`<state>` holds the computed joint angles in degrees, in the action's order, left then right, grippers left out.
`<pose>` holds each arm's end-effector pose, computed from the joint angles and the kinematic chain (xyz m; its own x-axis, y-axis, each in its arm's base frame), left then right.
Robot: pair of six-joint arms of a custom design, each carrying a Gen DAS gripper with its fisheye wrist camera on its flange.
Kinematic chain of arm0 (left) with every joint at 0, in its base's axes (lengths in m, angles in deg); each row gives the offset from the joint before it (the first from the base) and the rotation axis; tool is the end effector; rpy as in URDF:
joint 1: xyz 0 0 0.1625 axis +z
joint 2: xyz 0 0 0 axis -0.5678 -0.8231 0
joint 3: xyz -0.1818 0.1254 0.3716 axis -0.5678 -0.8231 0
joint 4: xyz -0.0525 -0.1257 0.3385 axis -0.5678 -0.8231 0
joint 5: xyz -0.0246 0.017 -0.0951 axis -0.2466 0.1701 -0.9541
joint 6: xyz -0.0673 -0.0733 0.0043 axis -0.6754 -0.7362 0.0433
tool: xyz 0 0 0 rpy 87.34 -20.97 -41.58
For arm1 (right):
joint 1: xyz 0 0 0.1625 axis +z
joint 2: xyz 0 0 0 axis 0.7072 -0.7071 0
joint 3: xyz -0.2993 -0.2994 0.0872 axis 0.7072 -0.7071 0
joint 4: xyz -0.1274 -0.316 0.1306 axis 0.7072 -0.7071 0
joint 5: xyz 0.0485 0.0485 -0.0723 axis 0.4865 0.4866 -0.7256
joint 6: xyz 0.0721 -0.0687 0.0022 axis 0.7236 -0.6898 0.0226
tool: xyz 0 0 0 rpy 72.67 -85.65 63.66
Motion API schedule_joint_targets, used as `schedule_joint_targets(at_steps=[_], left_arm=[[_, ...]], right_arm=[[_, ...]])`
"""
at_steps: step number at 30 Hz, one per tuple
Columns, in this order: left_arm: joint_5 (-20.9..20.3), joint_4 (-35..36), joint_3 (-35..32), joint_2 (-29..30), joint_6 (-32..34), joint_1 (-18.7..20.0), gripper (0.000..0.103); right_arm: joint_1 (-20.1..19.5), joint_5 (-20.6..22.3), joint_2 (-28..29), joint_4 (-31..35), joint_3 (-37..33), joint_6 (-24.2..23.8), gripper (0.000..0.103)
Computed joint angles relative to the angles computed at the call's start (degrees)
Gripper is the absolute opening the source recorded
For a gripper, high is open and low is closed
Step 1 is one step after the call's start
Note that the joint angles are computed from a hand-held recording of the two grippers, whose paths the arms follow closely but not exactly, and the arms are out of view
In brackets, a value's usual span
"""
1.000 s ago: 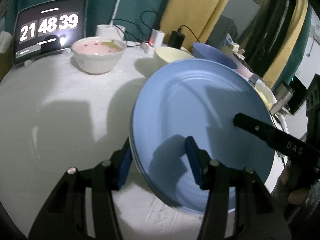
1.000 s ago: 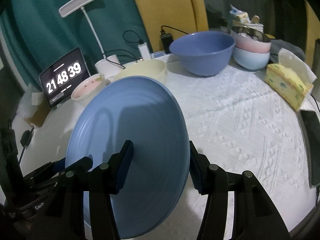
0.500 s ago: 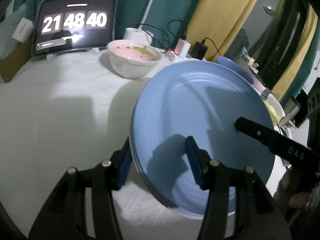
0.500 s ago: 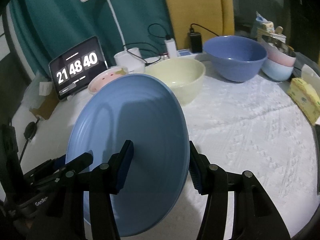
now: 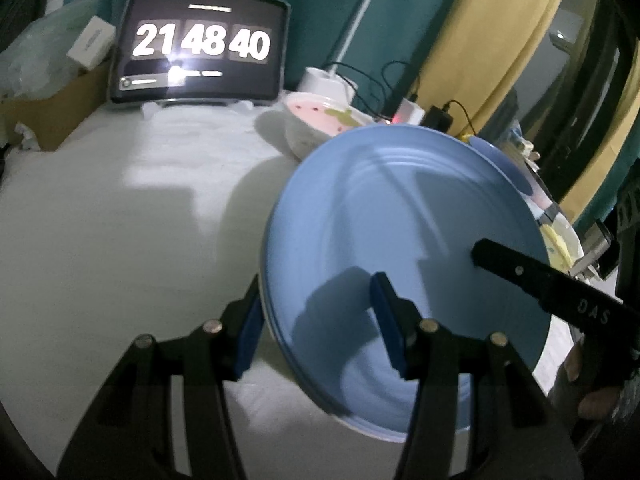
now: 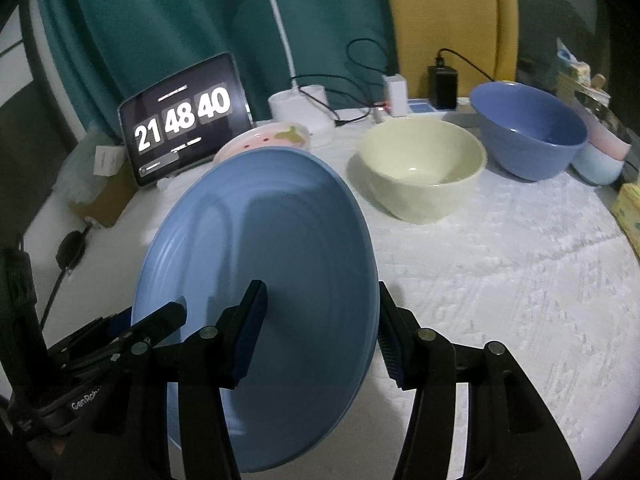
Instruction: Organize plates and bowls
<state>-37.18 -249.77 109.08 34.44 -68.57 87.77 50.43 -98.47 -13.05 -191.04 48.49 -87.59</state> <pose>-0.2586 -0.7131 0.1040 -0.8367 -0.4220 -0.3491 0.0885 0.5248 -0.8466 0.1958 -0.8384 0.2144 -0.6322 -0.6726 0.3845 -0.7613 0.6314 -0.1473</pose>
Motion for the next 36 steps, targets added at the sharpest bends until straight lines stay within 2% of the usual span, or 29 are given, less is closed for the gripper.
schedule_joint_targets(at_steps=[15, 25, 32, 36], left_arm=[[1.83, 3.08, 6.19, -4.53, -6.31, 1.0, 0.053], [1.53, 10.71, 5.71, -5.42, -12.04, 1.82, 0.053], [1.98, 14.96, 4.69, -5.52, -13.76, 1.64, 0.053], [3.1, 15.66, 4.87, -5.63, -15.0, 1.04, 0.054]], right_arm=[[1.23, -0.1, 2.64, 2.08, -0.49, 0.48, 0.056], [0.85, -0.87, 5.04, 5.65, -3.97, 1.67, 0.056], [0.43, -1.13, 7.43, 10.88, -9.4, 3.86, 0.057], [0.5, -2.29, 6.39, 7.09, -6.47, 1.48, 0.057]])
